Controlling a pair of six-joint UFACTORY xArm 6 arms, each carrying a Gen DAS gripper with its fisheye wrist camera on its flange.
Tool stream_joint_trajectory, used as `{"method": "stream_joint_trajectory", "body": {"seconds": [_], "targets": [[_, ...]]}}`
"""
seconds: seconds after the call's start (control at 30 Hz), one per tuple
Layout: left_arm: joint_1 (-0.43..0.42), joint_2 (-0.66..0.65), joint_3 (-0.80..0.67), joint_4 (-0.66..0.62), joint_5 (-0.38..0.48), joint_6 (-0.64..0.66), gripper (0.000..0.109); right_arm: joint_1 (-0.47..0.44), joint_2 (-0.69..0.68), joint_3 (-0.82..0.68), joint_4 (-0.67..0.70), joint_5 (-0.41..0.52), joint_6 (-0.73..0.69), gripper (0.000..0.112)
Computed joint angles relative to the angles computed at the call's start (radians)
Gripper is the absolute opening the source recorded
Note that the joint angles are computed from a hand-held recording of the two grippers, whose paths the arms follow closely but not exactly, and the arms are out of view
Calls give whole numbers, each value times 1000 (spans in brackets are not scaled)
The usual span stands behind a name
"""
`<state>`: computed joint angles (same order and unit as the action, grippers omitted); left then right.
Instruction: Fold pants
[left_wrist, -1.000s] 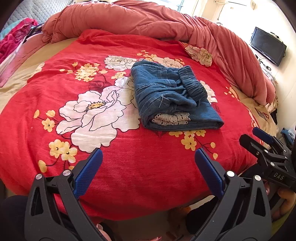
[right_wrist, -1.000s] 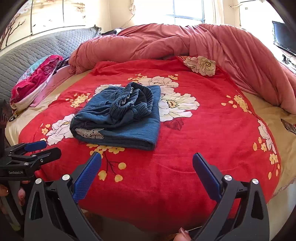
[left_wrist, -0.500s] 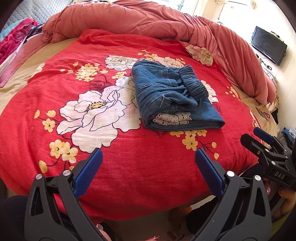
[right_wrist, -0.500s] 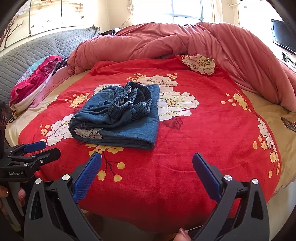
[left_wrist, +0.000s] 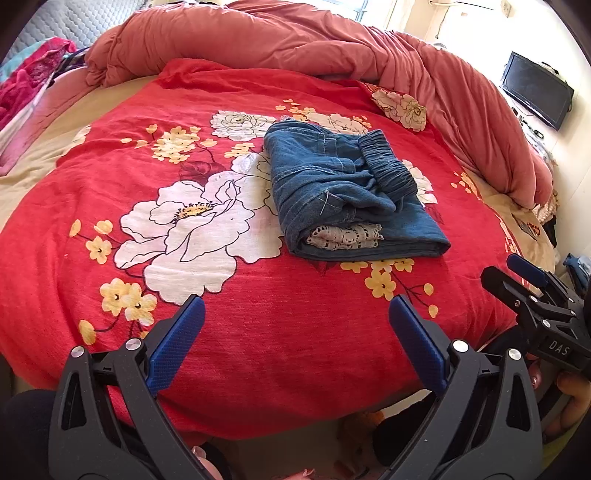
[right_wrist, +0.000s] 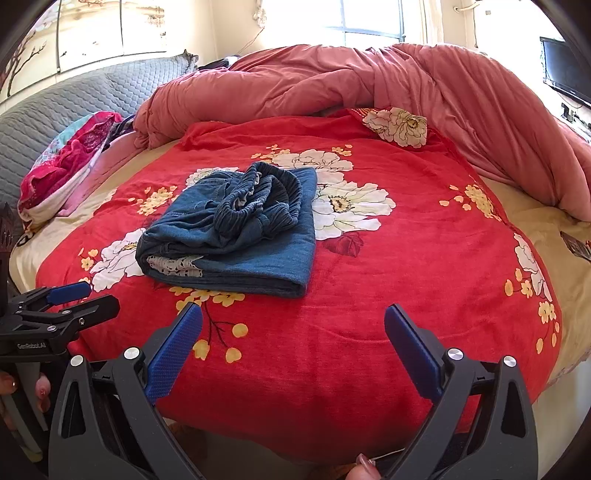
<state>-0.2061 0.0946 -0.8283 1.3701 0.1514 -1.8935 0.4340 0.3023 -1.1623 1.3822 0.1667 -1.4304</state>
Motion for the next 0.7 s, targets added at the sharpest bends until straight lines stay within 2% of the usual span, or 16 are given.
{"method": "stream_joint_trajectory", "body": {"seconds": [0.7], "targets": [[-10,-5,4,-37,35,35,94,-3,2,-3,-11,0,15,98]]}}
